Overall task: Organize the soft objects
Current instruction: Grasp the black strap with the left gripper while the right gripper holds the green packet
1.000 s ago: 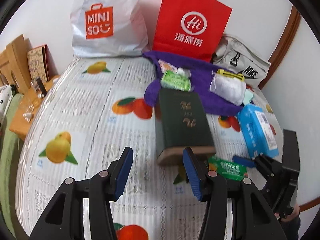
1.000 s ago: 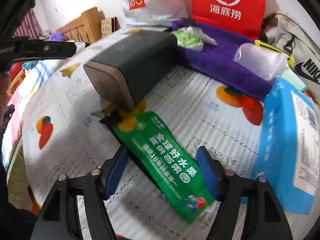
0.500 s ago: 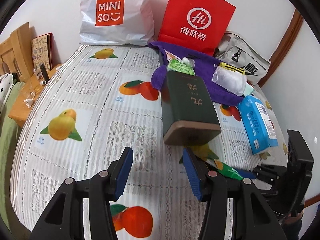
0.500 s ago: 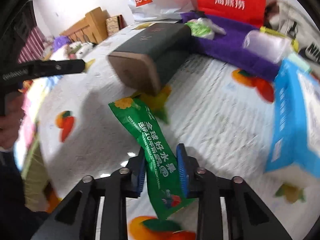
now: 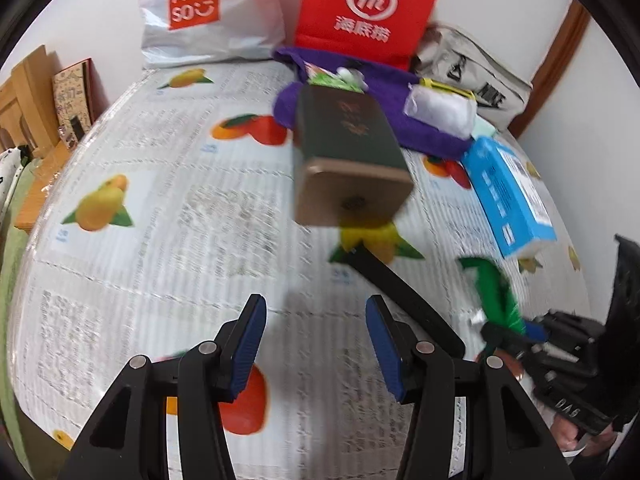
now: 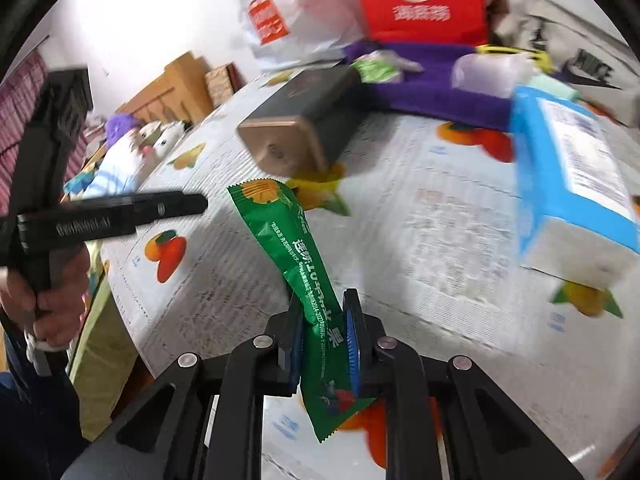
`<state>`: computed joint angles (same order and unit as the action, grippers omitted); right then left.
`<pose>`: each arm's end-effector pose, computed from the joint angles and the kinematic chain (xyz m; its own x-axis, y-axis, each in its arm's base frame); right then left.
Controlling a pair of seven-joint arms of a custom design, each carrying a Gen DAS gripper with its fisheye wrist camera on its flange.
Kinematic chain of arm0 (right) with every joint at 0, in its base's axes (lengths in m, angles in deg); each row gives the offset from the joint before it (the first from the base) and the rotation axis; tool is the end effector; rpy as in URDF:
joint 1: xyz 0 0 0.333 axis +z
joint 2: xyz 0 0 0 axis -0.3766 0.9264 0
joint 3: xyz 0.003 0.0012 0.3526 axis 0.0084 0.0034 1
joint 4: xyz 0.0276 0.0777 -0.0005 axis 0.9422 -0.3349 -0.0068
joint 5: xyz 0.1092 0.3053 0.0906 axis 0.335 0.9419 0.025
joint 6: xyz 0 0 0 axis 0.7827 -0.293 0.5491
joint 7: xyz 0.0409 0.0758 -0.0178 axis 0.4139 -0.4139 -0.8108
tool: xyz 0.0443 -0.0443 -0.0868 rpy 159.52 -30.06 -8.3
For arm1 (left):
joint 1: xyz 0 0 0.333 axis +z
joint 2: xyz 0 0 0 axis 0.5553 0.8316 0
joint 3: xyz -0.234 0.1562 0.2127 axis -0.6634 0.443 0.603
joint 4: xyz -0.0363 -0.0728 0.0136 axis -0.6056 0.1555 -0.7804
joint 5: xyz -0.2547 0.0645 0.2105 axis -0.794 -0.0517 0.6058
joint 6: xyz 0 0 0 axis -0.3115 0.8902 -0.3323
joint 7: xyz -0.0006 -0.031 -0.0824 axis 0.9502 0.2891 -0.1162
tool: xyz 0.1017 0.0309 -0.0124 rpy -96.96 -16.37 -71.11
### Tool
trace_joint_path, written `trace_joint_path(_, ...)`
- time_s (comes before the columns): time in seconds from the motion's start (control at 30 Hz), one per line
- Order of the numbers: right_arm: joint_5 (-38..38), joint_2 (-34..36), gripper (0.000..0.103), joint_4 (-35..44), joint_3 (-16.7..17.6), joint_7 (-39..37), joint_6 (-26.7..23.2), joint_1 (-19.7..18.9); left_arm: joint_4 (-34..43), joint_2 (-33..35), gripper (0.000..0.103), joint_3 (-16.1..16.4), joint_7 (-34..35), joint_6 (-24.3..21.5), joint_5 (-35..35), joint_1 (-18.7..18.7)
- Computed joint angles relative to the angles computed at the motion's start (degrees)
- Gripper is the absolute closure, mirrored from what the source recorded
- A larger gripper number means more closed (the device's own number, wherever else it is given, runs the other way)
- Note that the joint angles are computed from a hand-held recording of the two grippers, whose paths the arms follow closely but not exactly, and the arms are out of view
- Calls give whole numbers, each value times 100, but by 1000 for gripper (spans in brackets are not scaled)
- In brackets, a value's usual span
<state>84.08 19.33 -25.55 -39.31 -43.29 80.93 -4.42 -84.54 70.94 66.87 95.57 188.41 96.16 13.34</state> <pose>0.5542 0.2387 0.3956 0.6424 -0.7173 -0.2700 -0.7191 -0.4422 -0.5361 0.5055 -0.3263 0.4191 0.2228 -0.9558 0.1917 -0.8237 -0.2898 -0.4874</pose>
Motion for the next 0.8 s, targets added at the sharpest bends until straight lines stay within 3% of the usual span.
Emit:
trace_joint_path(0.4, 955, -507, 86, -584, -81, -935, 759, -420, 846, 721, 53, -171, 484, -314, -472, -264)
trace_joint_path(0.6, 1470, -517, 86, -617, -205, -1109, 1037, -606, 1479, 1130, 37, -92, 694, -655, -523, -520)
trace_joint_path(0.8, 1624, -437, 86, -533, -200, -1085, 1120, -693, 2337, 1518, 32, 147, 905, -2026, -131, -1093)
